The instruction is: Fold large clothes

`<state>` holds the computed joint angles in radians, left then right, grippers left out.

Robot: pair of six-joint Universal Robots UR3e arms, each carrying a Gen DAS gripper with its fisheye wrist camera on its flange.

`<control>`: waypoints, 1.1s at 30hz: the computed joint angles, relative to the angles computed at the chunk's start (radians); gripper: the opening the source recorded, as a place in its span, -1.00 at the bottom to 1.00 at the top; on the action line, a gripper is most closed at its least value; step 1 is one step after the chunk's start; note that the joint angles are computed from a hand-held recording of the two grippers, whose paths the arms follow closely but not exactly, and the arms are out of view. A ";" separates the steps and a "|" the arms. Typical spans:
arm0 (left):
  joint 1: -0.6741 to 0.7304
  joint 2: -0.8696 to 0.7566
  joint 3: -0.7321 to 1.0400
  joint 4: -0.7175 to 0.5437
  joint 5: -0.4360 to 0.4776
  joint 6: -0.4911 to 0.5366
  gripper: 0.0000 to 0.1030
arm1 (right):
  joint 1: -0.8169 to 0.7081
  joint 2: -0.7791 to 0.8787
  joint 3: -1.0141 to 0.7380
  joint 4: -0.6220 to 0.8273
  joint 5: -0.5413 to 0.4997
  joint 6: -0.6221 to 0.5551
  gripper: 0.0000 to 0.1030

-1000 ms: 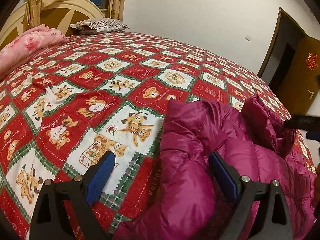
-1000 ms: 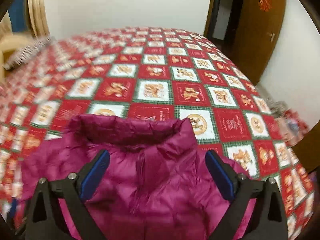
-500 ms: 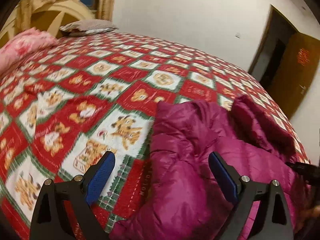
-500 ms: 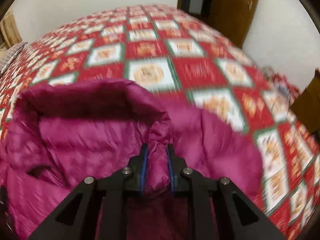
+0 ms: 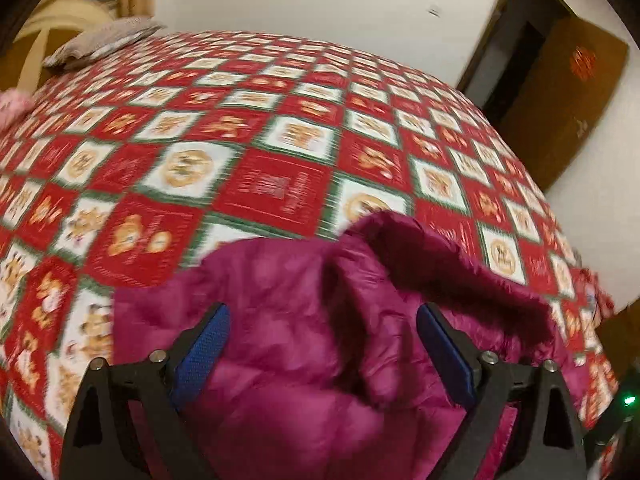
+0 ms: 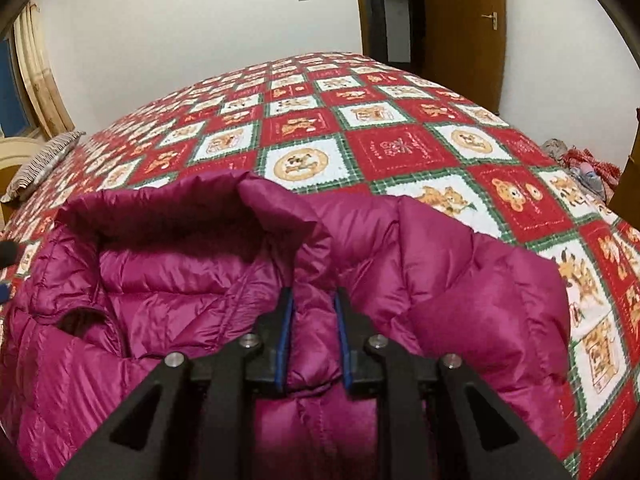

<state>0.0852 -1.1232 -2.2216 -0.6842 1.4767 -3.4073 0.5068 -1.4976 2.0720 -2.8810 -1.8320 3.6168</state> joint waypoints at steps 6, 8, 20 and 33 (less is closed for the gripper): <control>-0.066 -0.046 0.007 0.032 0.001 -0.003 -0.81 | -0.018 -0.017 0.037 -0.039 0.031 0.005 -0.60; -0.058 0.056 -0.033 0.050 0.011 -0.006 -0.81 | -0.023 -0.019 0.043 -0.047 0.041 0.007 -0.60; 0.025 0.053 -0.324 0.347 -0.025 -0.044 -0.74 | -0.029 -0.019 0.043 -0.048 0.051 0.002 -0.52; 0.118 0.118 -0.386 0.359 -0.139 -0.022 -0.74 | 0.021 -0.067 -0.251 0.173 -0.077 0.007 -0.15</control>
<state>0.2029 -1.0048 -2.6077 -0.3248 1.3379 -3.4297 0.5282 -1.5651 1.8212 -2.7083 -1.9089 3.6237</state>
